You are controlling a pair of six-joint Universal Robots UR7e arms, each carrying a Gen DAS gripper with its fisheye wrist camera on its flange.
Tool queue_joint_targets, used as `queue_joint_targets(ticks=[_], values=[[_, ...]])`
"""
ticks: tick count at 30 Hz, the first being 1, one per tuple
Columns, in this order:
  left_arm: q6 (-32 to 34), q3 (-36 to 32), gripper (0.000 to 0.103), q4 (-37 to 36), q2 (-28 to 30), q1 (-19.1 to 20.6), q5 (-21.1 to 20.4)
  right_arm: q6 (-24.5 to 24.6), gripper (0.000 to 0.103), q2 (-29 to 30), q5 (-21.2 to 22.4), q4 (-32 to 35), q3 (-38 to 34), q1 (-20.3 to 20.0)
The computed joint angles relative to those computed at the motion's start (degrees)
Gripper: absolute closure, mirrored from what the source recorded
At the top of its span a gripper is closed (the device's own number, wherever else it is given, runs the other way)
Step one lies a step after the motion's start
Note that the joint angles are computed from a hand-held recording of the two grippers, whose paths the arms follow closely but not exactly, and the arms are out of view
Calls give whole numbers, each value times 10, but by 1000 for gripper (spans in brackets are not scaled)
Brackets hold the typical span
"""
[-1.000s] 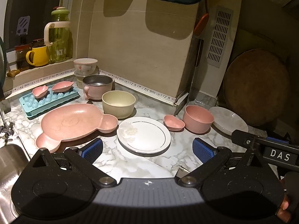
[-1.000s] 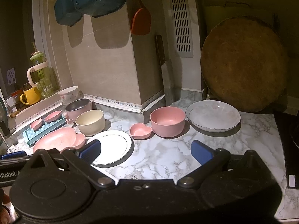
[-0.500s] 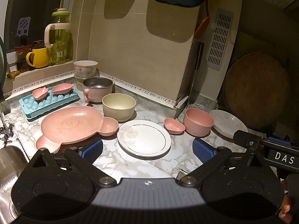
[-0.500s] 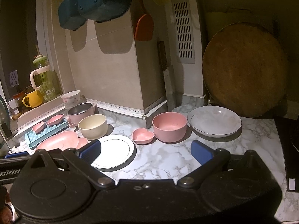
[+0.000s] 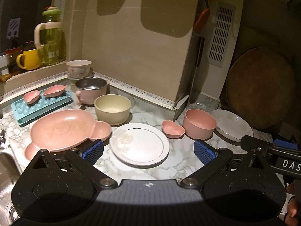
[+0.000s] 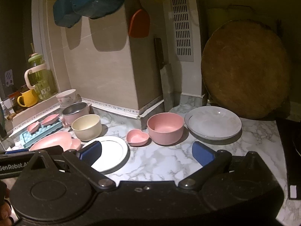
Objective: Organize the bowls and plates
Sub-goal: 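Move both grippers to the white floral plate and grasp its rim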
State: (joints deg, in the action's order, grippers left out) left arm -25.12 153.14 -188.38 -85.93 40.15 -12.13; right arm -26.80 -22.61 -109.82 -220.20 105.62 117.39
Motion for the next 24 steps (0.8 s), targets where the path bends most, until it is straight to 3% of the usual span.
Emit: queue_joint_targets(ticks=[4, 9, 17, 24], values=[[138, -48, 0, -163, 95, 36, -36, -8, 1, -3, -8, 17, -17, -15], [239, -125, 0, -213, 161, 82, -107, -18, 1, -8, -25, 44, -48, -39], [312, -266, 0, -143, 226, 152, -202, -29, 4, -11, -53, 104, -116, -80], [311, -392, 0, 9, 262, 201, -283, -1, 8, -12, -88, 236, -198, -112]])
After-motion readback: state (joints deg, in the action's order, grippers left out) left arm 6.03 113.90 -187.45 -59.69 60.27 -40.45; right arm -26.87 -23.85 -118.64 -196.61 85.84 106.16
